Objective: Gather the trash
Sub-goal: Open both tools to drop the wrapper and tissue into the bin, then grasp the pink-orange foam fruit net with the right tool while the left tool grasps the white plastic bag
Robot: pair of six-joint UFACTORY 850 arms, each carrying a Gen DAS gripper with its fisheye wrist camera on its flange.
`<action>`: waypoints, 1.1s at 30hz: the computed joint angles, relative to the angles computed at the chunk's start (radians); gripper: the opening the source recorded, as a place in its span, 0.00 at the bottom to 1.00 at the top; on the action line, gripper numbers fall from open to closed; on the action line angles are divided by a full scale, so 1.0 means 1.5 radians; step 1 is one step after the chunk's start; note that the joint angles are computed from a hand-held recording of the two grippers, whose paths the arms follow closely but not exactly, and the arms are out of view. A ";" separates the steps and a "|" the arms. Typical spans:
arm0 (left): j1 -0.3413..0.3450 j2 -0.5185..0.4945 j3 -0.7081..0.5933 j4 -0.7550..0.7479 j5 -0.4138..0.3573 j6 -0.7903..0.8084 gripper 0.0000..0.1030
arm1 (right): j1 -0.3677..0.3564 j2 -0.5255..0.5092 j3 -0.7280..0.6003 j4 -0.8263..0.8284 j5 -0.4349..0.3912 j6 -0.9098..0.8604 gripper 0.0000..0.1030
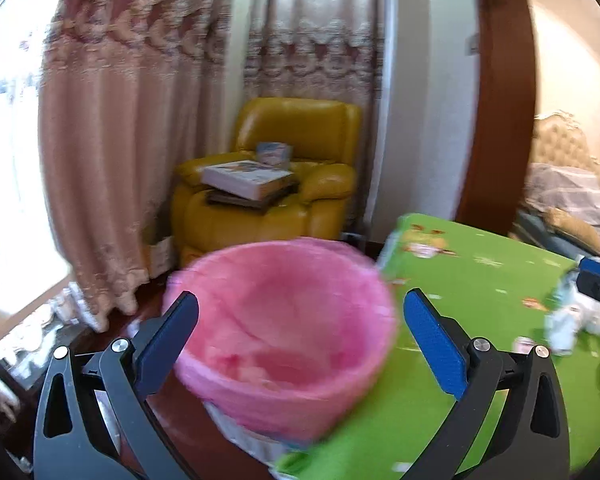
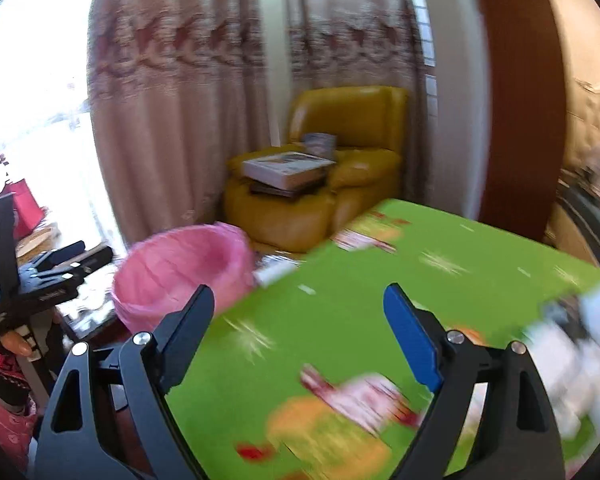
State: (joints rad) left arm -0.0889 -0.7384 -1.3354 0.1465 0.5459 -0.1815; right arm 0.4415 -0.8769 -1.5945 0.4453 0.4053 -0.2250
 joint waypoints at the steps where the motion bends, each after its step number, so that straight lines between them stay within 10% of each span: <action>1: -0.007 0.003 0.002 0.033 0.001 -0.025 0.93 | -0.004 0.025 0.044 0.017 0.017 0.000 0.81; 15: -0.163 -0.055 -0.063 0.373 -0.062 -0.283 0.93 | -0.028 0.208 0.417 0.338 0.246 -0.047 0.81; 29: -0.217 -0.133 -0.181 0.507 -0.149 -0.414 0.93 | -0.066 0.163 0.406 0.311 0.149 0.068 0.81; 33: -0.220 -0.148 -0.205 0.554 -0.162 -0.469 0.92 | -0.066 0.160 0.404 0.315 0.143 0.060 0.62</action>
